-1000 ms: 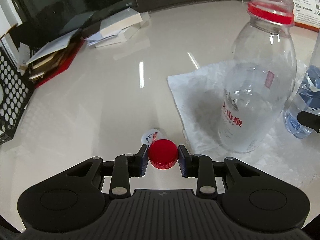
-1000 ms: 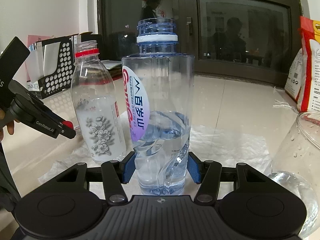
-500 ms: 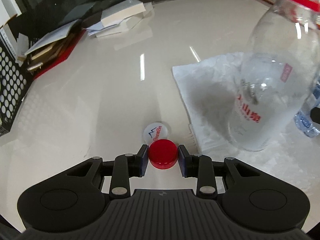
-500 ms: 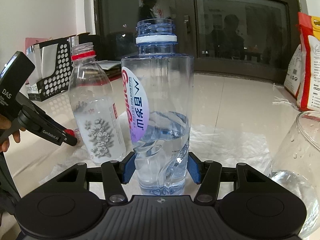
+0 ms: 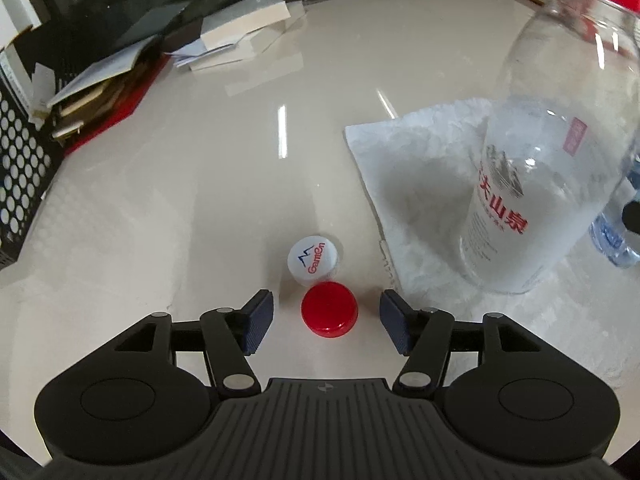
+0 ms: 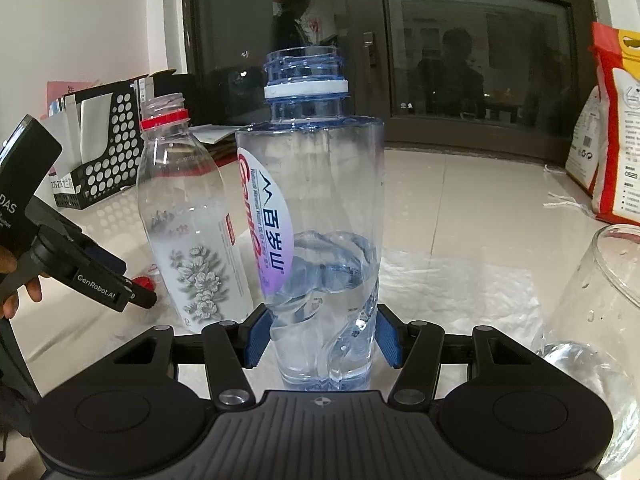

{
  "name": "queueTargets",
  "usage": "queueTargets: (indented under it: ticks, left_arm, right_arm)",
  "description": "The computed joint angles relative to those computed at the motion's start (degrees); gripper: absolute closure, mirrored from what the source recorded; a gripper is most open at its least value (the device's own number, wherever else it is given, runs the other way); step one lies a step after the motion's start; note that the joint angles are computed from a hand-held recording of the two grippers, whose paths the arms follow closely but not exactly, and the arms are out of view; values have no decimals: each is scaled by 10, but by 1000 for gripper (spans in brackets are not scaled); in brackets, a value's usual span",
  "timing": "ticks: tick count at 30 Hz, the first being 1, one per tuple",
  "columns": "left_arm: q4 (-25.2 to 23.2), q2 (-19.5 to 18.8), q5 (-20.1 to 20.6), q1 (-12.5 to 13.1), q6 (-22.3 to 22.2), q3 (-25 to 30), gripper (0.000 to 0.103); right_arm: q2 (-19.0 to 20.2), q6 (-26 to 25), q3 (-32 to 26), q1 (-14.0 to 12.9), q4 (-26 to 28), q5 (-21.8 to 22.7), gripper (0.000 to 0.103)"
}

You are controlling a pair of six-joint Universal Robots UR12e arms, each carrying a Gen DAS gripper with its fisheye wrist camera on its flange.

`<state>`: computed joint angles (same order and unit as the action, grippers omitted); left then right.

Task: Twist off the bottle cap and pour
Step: 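Lower the red cap onto the table and open the left gripper, then move the open left gripper toward the glass tumbler while the right holds the bottle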

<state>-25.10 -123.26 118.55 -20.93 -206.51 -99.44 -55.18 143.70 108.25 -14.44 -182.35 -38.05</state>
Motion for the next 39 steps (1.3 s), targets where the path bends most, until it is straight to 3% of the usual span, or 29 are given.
queueTargets:
  ticks: [3, 7, 15, 23, 30, 34, 39]
  left_arm:
    - [8, 4, -1, -1, 0, -5, 39]
    - [32, 9, 12, -7, 2, -11, 23]
    - [61, 12, 48, -24, 30, -14, 14]
    - [102, 14, 91, -41, 52, -21, 1]
    - [145, 9, 109, -53, 67, -21, 0]
    - [149, 5, 128, -60, 67, -18, 0]
    - [127, 0, 159, -74, 57, -7, 0]
  right_arm:
    - [0, 5, -1, 0, 2, 2, 45]
    - [0, 11, -1, -1, -2, 4, 44]
    - [1, 56, 2, -9, -51, 32, 44]
    - [3, 60, -3, -12, -44, 37, 43]
    - [9, 71, -7, -14, -41, 39, 36]
    - [7, 57, -8, -15, -24, 45, 43]
    - [2, 42, -7, -15, -9, 44, 45]
